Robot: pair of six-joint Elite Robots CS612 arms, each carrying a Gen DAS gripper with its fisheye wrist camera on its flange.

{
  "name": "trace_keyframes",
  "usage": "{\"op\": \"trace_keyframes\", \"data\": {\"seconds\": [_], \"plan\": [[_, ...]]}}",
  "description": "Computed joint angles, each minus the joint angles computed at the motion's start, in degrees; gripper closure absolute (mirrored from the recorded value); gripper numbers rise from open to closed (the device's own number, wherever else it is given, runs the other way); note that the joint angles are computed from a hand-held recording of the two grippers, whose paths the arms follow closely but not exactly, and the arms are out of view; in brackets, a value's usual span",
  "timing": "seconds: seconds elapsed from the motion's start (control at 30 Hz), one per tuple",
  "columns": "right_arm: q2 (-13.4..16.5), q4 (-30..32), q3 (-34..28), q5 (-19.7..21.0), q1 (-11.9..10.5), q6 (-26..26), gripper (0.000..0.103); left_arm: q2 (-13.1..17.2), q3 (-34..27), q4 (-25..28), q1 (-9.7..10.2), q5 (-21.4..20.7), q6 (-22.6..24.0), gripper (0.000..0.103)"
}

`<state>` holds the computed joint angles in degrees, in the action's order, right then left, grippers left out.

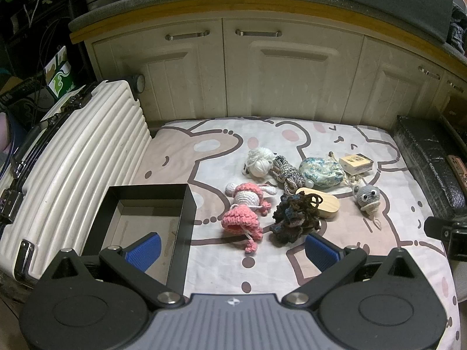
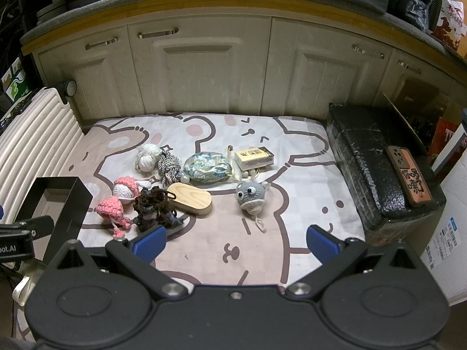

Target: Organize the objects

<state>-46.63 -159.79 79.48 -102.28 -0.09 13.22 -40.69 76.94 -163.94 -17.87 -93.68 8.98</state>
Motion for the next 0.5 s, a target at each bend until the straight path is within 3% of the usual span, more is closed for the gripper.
{"op": "trace_keyframes", "data": {"seconds": [0.4, 0.5], "plan": [[-0.28, -2.95, 0.66, -0.69, 0.00, -0.51, 0.000, -0.29, 1.42, -5.07, -0.38, 1.00, 2.60, 0.000], [-0.14, -4.07, 0.32, -0.39, -0.04, -1.09, 0.000, -0.32, 1.09, -5.03, -0.34, -0.61, 2.65, 0.000]]}}
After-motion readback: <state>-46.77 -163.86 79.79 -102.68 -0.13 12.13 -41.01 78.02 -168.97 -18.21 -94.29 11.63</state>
